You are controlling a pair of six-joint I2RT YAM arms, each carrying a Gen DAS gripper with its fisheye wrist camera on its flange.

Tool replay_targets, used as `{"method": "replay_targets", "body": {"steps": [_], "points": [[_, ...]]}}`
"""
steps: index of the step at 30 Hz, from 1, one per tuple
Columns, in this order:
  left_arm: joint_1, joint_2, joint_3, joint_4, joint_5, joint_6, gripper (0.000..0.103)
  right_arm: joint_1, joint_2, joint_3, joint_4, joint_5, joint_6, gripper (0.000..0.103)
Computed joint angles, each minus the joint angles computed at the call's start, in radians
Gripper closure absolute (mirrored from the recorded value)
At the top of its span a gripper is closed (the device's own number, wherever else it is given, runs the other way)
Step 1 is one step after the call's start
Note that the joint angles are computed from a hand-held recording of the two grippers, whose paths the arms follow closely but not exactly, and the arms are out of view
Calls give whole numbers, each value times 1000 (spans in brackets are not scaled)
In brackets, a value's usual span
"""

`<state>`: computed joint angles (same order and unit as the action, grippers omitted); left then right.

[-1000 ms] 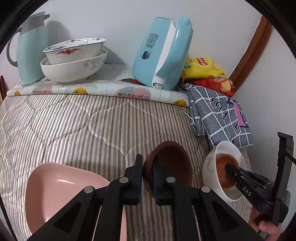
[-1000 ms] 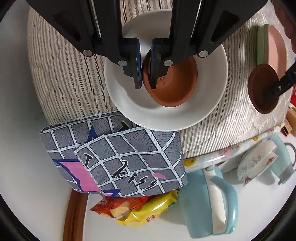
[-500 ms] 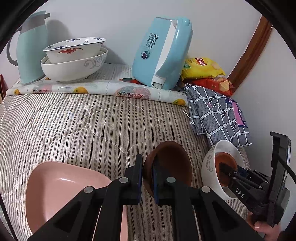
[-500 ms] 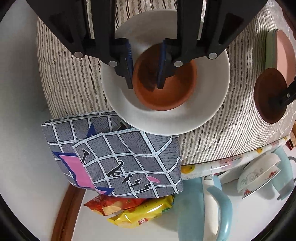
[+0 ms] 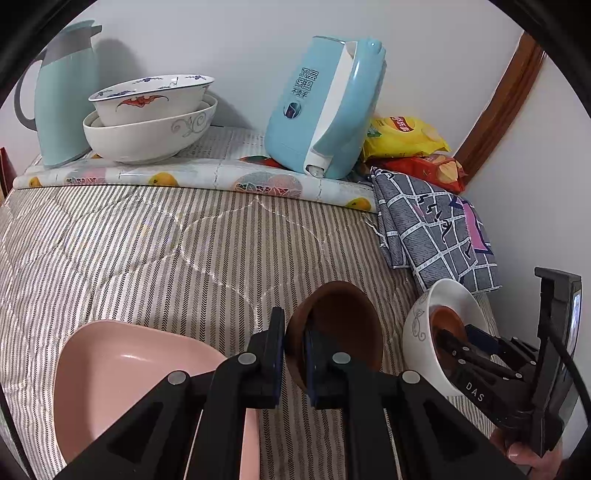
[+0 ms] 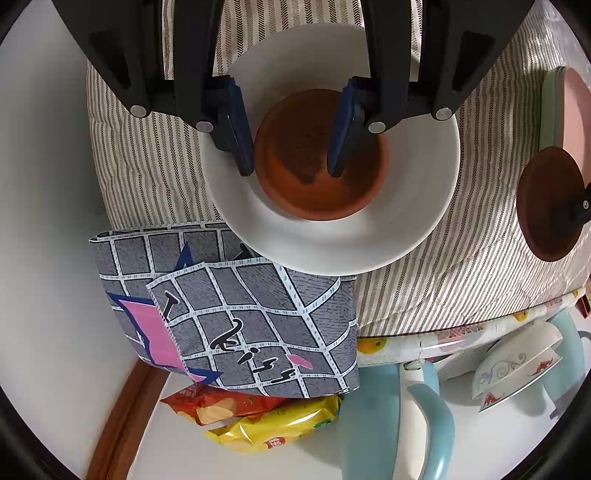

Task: Organize plates and bowls
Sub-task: 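Lower the terracotta bowl into the white bowl with the right gripper, then open the right gripper to release the terracotta bowl inside the white bowl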

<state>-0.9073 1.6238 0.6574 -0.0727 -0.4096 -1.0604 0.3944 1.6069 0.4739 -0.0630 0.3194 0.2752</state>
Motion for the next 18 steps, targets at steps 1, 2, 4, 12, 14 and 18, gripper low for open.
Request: {"method": "replay_targets", "body": {"steps": [1,2,4,12,14,18], "points": [[-2,0,3,-4,-2,1,93,3,-3,-2,-1,4,2,62],[-4,-2,5,-8,-5,1,93,4,-10,-5,-3,5,4,62],[-9,-5,11,-17,-10,1,93,5,-32,-16,-9,3,11,62],[-52,-31,46,-82,-50,-22,93,-1,-218,-80,-45,-32,32,62],[-73,-31,66,-109,-65,-32,93,-2,-282,-100,-73,-34,29,62],[-109,-26,100,-146,-87,-50,93,-25,-410,-139,-134,-48,29,62]]}}
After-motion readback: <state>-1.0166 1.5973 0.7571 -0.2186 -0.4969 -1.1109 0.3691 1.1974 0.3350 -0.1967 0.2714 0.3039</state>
